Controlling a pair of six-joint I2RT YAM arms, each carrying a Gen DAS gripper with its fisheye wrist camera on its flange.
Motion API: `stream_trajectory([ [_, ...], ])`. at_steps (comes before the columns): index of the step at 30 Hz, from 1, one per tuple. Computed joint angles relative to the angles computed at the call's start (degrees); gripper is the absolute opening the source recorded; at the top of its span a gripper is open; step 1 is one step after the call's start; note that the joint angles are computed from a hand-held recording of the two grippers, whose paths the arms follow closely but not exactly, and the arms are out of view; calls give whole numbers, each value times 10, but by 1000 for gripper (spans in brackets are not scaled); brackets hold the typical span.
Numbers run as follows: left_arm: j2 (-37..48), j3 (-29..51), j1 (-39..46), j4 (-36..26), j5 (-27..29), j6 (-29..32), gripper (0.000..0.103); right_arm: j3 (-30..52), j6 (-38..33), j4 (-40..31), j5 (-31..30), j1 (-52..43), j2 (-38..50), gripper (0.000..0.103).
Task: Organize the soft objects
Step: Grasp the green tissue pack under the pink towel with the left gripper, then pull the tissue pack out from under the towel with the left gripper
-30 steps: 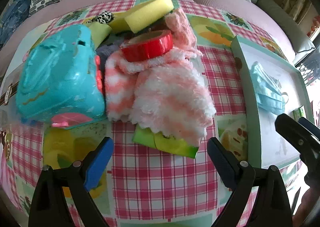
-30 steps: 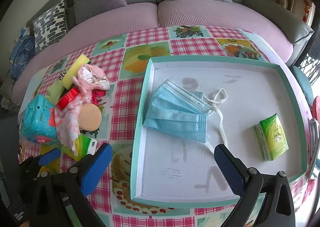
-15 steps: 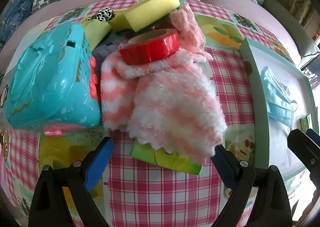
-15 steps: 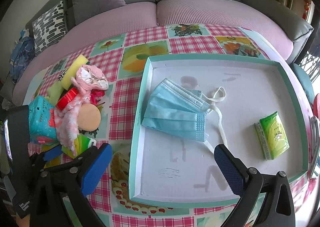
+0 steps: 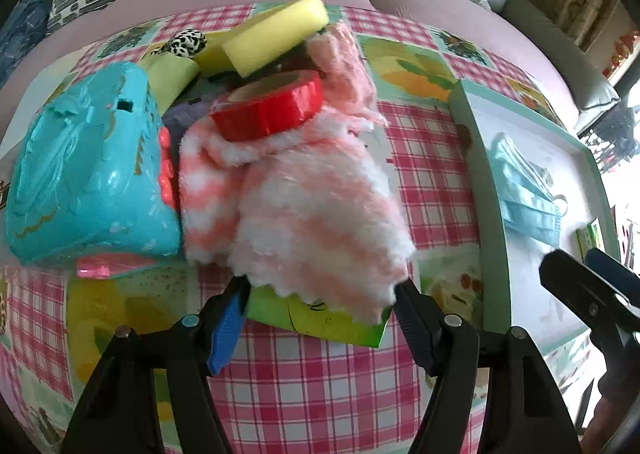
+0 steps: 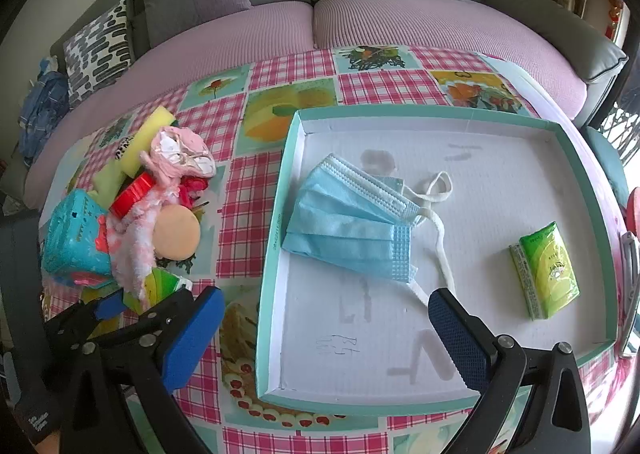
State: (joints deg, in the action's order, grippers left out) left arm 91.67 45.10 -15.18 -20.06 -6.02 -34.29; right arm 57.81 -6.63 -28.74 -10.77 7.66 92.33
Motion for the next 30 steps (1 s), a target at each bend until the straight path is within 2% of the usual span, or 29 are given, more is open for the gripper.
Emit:
stream_trajectory([
  [12, -108, -65, 16, -9, 10, -25, 71, -11, -4, 19, 1, 18, -12, 103],
  [22, -245, -91, 20, -59, -22, -26, 67, -21, 2, 42, 12, 32, -25, 103],
  [25, -243, -86, 24, -62, -33, -27, 67, -23, 3, 45, 18, 38, -24, 103],
  [30, -237, -95, 45, -53, -10, -16, 67, -26, 2, 47, 29, 53, -21, 103],
])
